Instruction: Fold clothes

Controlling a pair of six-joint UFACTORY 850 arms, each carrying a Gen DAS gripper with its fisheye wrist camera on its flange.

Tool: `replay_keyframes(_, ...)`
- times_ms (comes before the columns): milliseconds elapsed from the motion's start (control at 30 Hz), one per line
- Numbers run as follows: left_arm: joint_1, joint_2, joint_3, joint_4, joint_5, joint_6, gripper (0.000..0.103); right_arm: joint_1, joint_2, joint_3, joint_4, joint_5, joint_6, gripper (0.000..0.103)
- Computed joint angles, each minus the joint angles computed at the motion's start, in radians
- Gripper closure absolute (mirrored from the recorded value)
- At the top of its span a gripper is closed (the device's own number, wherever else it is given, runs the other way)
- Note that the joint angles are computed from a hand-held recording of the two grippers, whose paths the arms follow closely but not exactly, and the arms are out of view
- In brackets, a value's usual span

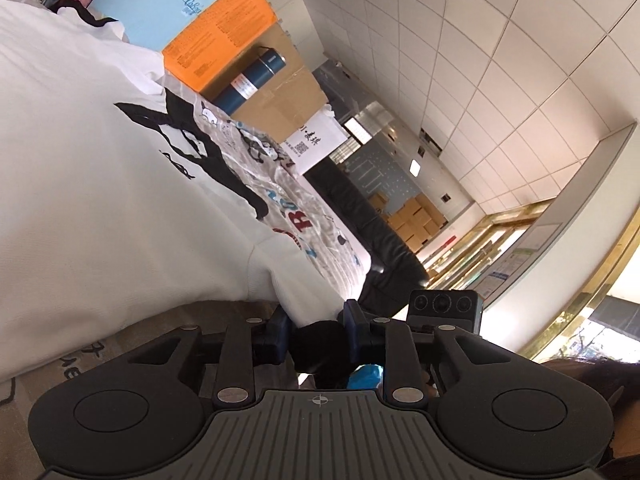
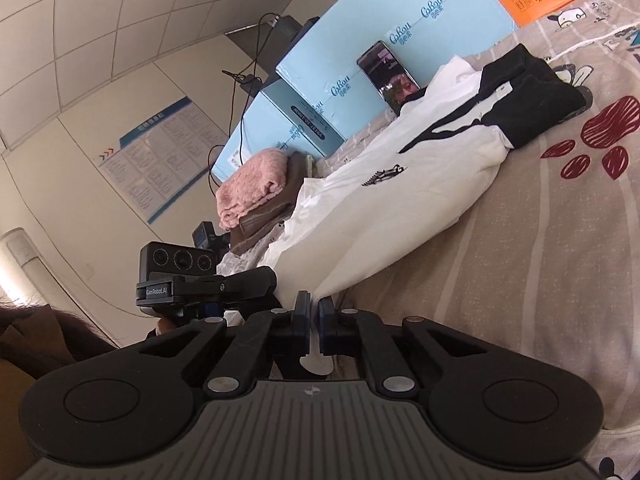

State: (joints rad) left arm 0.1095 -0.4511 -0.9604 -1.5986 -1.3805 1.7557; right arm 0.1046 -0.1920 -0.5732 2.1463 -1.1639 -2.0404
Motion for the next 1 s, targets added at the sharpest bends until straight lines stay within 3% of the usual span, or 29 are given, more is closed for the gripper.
replay_keyframes(67,0.004,-0.010,-0.001,-0.003,-0.047,0.001,0.078,-0.015,0.035,0.027,0.032,-0.027,-0.037,0.099)
replay_keyframes(167,-0.003,-0.006,-0.009,0.056,-0.025,-0.012,0.078,-0.029,0.082,0.057,0.050,-0.026,-0.068,0.099)
replay_keyframes(267,-0.016,0.015,-0.014,0.186,0.052,-0.025,0.078,-0.031,0.108,0.064,0.004,0.044,-0.048,0.099)
replay_keyframes(333,-0.027,0.024,-0.018,0.277,0.057,-0.012,0.069,-0.025,0.114,0.057,-0.054,0.121,-0.014,0.099)
replay_keyframes(433,-0.025,0.077,0.004,0.276,0.084,0.090,0.058,-0.009,0.144,0.049,-0.056,0.210,-0.041,0.085)
replay_keyframes(467,-0.017,0.089,0.008,0.253,0.074,0.118,0.056,-0.007,0.162,0.052,-0.027,0.218,-0.084,0.070)
replay_keyframes(533,0.009,0.109,0.011,0.171,0.047,0.176,0.038,-0.018,0.181,0.047,0.049,0.201,-0.174,0.063)
replay_keyframes(600,0.029,0.137,0.015,0.088,0.071,0.224,0.034,-0.029,0.177,0.017,0.130,0.203,-0.245,0.049)
replay_keyframes(767,0.042,0.192,0.013,-0.075,0.268,0.287,0.034,-0.024,0.023,-0.212,0.286,0.440,-0.258,0.043)
replay_keyframes(833,0.044,0.197,0.003,-0.133,0.319,0.314,0.022,-0.026,-0.069,-0.327,0.284,0.491,-0.206,0.040)
replay_keyframes(933,0.036,0.217,0.006,-0.272,0.473,0.426,0.021,-0.024,-0.207,-0.518,0.226,0.591,-0.084,0.035)
replay_keyframes(1000,0.038,0.212,-0.004,-0.362,0.560,0.478,0.021,-0.010,-0.297,-0.652,0.169,0.700,-0.026,0.030)
